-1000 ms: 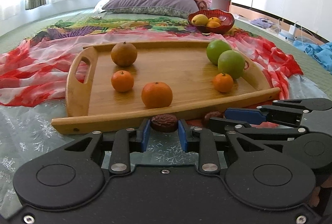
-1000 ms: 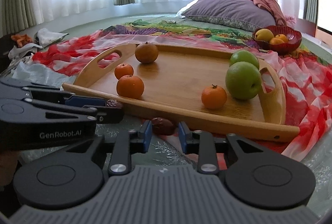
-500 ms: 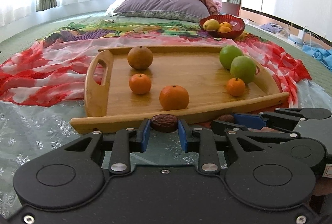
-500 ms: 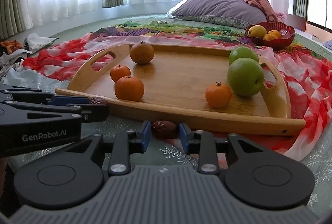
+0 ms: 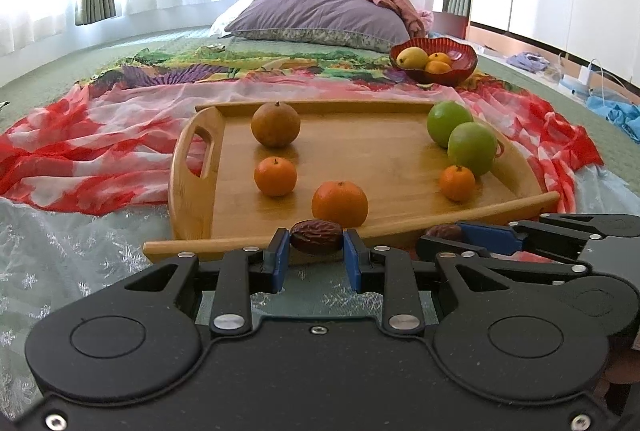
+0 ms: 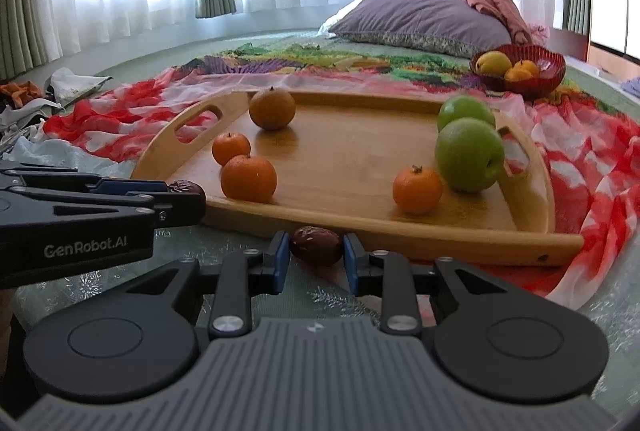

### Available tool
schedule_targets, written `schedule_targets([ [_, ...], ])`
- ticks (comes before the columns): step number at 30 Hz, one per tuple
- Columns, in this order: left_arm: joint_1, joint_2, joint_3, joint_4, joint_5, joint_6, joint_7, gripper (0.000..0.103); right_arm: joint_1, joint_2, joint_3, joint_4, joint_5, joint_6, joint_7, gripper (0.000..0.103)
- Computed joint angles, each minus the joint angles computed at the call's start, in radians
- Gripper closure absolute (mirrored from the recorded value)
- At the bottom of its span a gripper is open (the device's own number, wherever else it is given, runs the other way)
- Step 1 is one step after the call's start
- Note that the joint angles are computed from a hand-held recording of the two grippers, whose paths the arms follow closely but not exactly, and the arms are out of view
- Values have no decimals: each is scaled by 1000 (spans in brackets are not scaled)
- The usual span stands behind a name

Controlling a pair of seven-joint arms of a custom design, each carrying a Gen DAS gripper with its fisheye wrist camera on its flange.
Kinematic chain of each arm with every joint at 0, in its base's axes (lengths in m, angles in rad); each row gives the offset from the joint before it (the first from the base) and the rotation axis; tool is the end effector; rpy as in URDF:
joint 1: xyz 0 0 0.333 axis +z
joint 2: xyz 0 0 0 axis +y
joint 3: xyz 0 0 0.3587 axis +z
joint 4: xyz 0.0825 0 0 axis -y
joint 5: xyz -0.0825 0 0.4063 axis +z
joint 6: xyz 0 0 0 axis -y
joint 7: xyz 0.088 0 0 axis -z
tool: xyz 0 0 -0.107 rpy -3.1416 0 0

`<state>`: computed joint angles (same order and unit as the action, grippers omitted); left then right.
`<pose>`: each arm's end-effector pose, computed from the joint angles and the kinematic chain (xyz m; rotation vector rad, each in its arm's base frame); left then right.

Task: Organize fruits
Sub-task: 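Carry both brown dates over the tray with both grippers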

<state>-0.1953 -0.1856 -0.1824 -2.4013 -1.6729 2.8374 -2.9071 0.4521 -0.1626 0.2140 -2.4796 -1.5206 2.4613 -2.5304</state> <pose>0.4726 -0.1342 0.4412 -1.0771 2.2456 -1.2138 0.3761 0.2977 0.3893 -1.3745 1.8422 -0.9525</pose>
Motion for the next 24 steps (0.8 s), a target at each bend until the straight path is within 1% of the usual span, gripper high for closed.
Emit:
schedule_targets([
  [7,-2,12,-2,44,-21,-7,11,76,-8,-44,2,-7,-10,-29,-31,69],
  [13,-5,49,-3,123,19,-23,-50,76,-39,-74,-11,-1,-29,-27,-62,69],
  [16,-8,76,-2,165,76,-29,-120,76,-61,-86,-23,8,-31,-13,-92,69],
  [20,-8,123,0,224,190,-56,-242,76,-94,-89,-44,26,-22,27,-142,69],
  [22,-5,154,-3,257,278,-75,-321,76,-114,-82,-63,38,-18,78,-160,69],
  [24,-1,191,-7,296,382,-89,-434,76,-137,-70,-86,53,10,144,-205,69],
])
